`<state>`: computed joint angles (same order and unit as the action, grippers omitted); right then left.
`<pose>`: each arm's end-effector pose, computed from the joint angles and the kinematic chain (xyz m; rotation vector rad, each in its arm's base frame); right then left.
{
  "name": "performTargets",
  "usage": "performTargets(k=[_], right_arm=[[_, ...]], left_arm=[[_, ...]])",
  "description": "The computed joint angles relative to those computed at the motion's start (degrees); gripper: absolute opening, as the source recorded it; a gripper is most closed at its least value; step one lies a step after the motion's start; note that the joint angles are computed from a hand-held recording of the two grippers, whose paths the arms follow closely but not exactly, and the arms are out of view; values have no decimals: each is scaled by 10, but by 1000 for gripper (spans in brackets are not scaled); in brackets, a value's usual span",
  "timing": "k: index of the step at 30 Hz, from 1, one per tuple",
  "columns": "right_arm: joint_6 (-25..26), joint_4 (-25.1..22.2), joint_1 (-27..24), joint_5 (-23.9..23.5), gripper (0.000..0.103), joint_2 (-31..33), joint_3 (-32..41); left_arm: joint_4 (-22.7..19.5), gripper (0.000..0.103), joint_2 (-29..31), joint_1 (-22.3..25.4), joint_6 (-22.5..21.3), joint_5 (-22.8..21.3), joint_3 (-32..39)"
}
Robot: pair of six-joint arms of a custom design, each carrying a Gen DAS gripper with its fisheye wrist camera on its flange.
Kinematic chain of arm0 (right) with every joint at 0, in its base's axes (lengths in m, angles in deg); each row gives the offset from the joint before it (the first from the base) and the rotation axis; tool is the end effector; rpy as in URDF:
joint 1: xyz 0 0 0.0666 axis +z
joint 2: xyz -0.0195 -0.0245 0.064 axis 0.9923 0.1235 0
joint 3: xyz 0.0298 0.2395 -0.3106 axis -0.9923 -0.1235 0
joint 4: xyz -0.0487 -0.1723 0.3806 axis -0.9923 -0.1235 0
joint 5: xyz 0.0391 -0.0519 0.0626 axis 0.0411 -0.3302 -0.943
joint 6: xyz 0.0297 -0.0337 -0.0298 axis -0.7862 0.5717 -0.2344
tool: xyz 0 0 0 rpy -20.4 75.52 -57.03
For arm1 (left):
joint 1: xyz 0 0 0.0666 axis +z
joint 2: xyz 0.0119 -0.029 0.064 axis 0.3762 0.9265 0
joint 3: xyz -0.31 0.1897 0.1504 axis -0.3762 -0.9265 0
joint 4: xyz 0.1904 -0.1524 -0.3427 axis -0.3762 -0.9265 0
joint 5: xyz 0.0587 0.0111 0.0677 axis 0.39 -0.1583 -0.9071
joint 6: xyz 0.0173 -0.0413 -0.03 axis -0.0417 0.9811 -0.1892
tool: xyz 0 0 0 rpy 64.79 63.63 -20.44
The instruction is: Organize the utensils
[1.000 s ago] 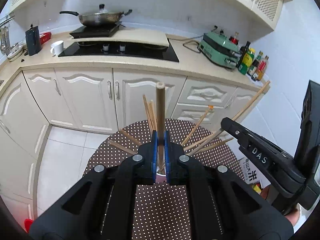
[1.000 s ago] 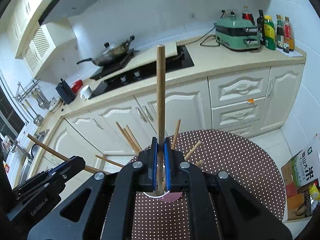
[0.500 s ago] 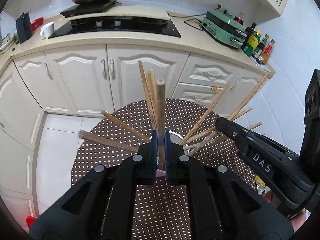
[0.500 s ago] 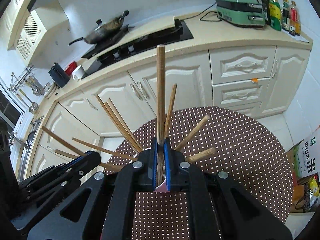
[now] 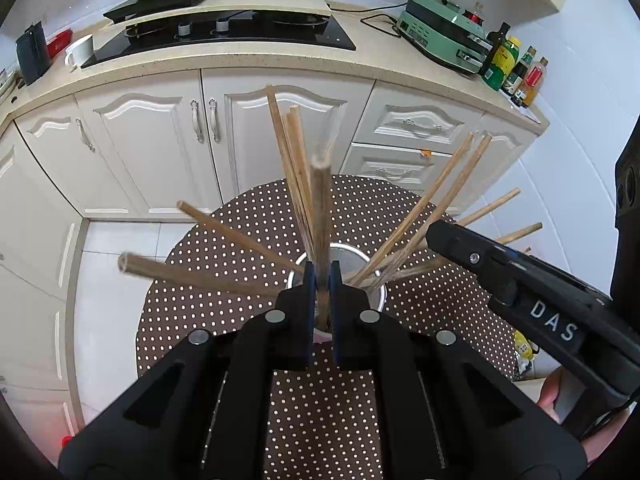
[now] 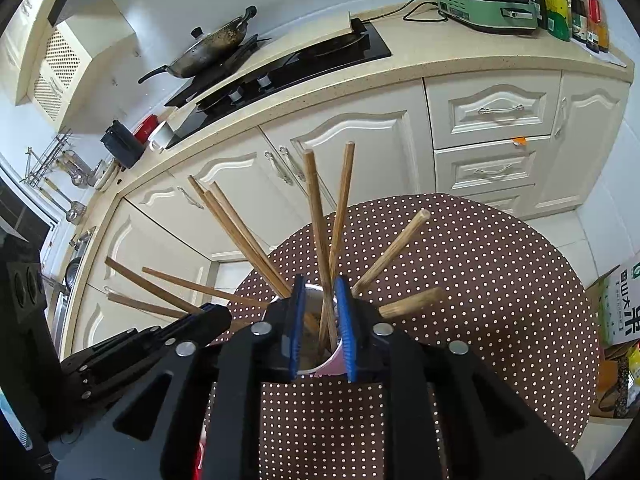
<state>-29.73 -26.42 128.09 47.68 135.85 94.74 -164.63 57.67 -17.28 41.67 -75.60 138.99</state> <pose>0.2981 0.2973 0.6131 -0.1222 2.5011 0.6003 0.3045 -0.2407 0.6006 -0.0929 2.5723 -0.2515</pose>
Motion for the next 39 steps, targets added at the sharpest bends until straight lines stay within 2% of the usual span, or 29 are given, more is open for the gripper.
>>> performTargets(k=[1, 3, 5, 14, 15, 16, 17, 18, 19, 30, 39], right_arm=[[-1, -1, 2, 2, 25, -2, 1], [-3, -3, 5, 8, 36, -7, 1], [-1, -2, 7, 12, 40, -12, 0], [-13, -5, 10, 25, 47, -31, 2], [-14, -5, 10, 26, 48, -33, 2], [-15, -7, 12, 30, 49, -35, 2], [-16, -7, 14, 33, 50, -36, 4], [-16, -8, 16, 36, 51, -38, 4], [-17, -9, 17, 39, 51, -39, 4], [-38, -26, 43, 69, 55, -62, -1], [-59, -49, 85, 103, 58, -81, -8]], left_arm=[[-3, 7, 0, -1, 1, 1, 1], [-12, 8, 1, -6, 2, -2, 5], [-17, 8, 0, -10, 6, -7, 6], [-33, 8, -3, -29, 21, -28, 19], [-34, 18, -4, -33, 20, -32, 23], [-32, 41, -7, -36, 23, -37, 23], [-27, 59, -11, -40, 27, -44, 21], [-11, 68, -23, -48, 33, -62, 14], [-4, 68, -28, -51, 33, -69, 12], [-34, 68, -43, -75, 60, -99, 18], [-75, 68, -60, -115, 100, -133, 19]])
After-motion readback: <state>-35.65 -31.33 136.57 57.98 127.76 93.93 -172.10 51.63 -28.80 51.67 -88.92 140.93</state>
